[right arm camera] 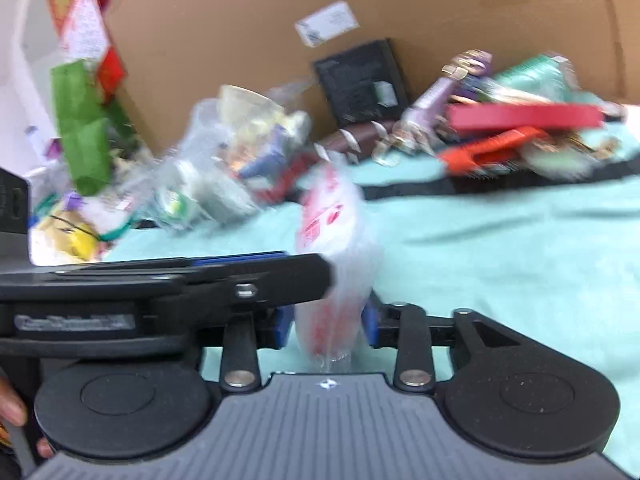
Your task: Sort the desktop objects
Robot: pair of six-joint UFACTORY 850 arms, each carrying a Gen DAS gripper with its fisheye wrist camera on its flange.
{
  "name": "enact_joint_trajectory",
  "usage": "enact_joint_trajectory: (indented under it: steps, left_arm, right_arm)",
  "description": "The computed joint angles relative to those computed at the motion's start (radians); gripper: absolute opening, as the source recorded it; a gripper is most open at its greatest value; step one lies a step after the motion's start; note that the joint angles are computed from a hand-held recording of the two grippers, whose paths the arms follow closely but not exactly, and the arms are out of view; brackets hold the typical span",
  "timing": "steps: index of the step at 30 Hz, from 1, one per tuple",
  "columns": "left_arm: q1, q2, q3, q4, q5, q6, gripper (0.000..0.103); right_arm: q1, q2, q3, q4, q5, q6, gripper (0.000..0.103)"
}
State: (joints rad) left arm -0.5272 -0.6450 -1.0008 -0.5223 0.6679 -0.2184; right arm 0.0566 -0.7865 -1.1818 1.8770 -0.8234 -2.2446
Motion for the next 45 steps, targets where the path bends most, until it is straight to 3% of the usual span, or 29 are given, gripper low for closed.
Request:
enact_joint_trajectory:
  steps: [1,2,8,10,15,18,19,20,26,30,31,35,37,42,43,45]
  left_arm:
    - [0.000,-0.003,0.003,-0.018,0.009,-0.003,0.073]
    - [0.002,-0.004,0.011,-0.022,0.029,-0.017,0.082]
    - [0.067,-0.029,-0.002,0.094,0.072,-0.063,0.089]
    - [0.088,-0.056,-0.048,0.074,0.035,-0.021,0.089]
    - [0.142,-0.121,-0.155,0.197,-0.086,-0.059,0.089]
    - [0.153,-0.140,-0.182,0.257,-0.114,-0.099,0.087]
    - [0.156,-0.140,-0.182,0.284,-0.120,-0.117,0.081]
    - [0.156,-0.139,-0.179,0.293,-0.125,-0.122,0.065]
    - [0.144,-0.083,-0.091,0.289,-0.077,-0.164,0.038]
    - [0.111,-0.039,-0.027,0.294,-0.077,-0.149,0.040]
    - [0.106,-0.032,-0.017,0.290,-0.077,-0.140,0.051]
    - [0.112,-0.031,-0.018,0.261,-0.044,-0.164,0.075]
    - [0.122,-0.048,-0.056,0.255,-0.073,-0.156,0.074]
    - [0.145,-0.096,-0.130,0.406,-0.152,-0.266,0.071]
    - [0.144,-0.096,-0.129,0.398,-0.147,-0.260,0.063]
    - [0.144,-0.092,-0.122,0.397,-0.145,-0.257,0.059]
  right_arm:
    - [0.004,0.015,0.024,0.078,0.033,-0.063,0.073]
    - [0.008,0.031,0.048,0.156,0.055,-0.133,0.073]
    - [0.010,0.051,0.086,0.225,0.044,-0.188,0.077]
    - [0.014,0.050,0.089,0.233,0.047,-0.200,0.080]
    - [0.022,0.041,0.079,0.253,0.070,-0.211,0.081]
    - [0.024,0.029,0.065,0.255,0.080,-0.203,0.081]
    - [0.026,0.026,0.062,0.263,0.085,-0.210,0.081]
    - [0.028,0.025,0.061,0.276,0.090,-0.224,0.081]
    - [0.025,0.015,0.047,0.267,0.087,-0.251,0.081]
    - [0.008,0.011,0.042,0.221,0.067,-0.227,0.081]
    - [0.005,0.011,0.041,0.207,0.062,-0.223,0.081]
    - [0.010,0.018,0.051,0.218,0.064,-0.257,0.081]
    - [0.013,0.018,0.049,0.221,0.067,-0.258,0.081]
    - [0.012,0.004,0.029,0.165,0.074,-0.196,0.075]
    - [0.009,0.000,0.025,0.148,0.071,-0.176,0.074]
    - [0.006,-0.008,0.017,0.133,0.064,-0.151,0.074]
